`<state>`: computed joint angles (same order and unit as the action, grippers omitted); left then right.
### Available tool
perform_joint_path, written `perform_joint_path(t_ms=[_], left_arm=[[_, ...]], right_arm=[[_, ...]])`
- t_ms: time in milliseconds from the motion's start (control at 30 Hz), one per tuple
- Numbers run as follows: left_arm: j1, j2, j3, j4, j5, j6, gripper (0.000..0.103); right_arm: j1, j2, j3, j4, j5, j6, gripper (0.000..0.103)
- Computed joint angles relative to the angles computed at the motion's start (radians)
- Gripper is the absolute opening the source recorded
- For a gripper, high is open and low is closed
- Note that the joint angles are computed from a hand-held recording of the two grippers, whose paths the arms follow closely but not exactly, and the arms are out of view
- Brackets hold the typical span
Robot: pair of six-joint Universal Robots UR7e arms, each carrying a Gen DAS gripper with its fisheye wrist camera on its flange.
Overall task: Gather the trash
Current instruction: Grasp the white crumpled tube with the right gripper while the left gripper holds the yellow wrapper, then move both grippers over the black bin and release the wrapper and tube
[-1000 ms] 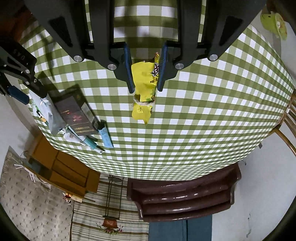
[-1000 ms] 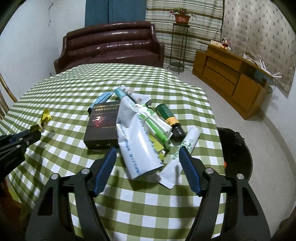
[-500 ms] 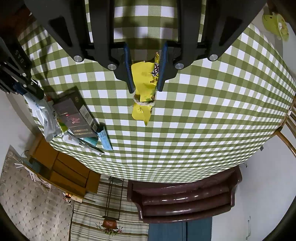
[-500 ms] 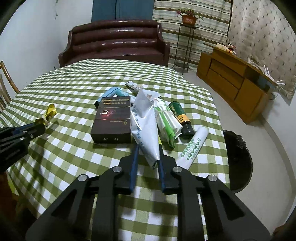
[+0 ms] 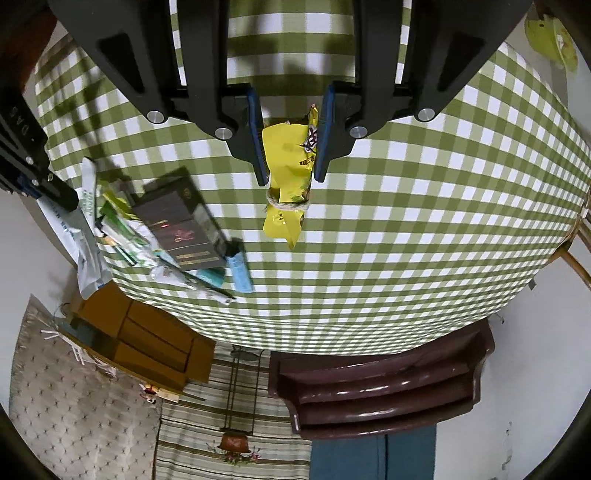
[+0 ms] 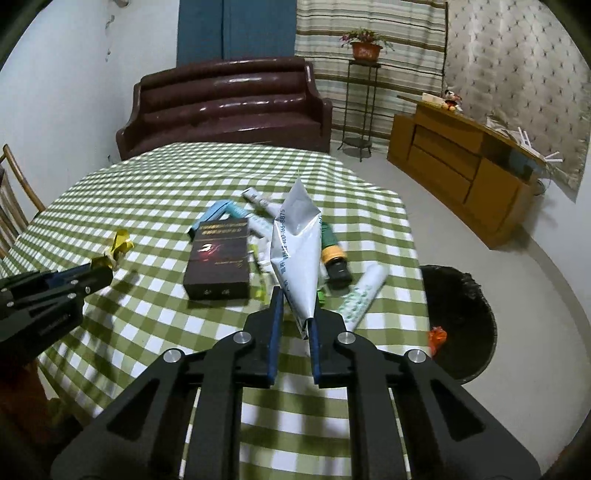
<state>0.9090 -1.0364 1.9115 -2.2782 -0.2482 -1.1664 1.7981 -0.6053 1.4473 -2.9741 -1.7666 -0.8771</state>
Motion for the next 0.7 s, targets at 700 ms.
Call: perform_joint_path(t_ms=[700], left_arm=[[0.008,0.415,-0.411,-0.773,-0.136,0.970,0.026]], right_arm=[[-0.086,0.039,-0.202,-0.049,-0.072,0.054,0.013]])
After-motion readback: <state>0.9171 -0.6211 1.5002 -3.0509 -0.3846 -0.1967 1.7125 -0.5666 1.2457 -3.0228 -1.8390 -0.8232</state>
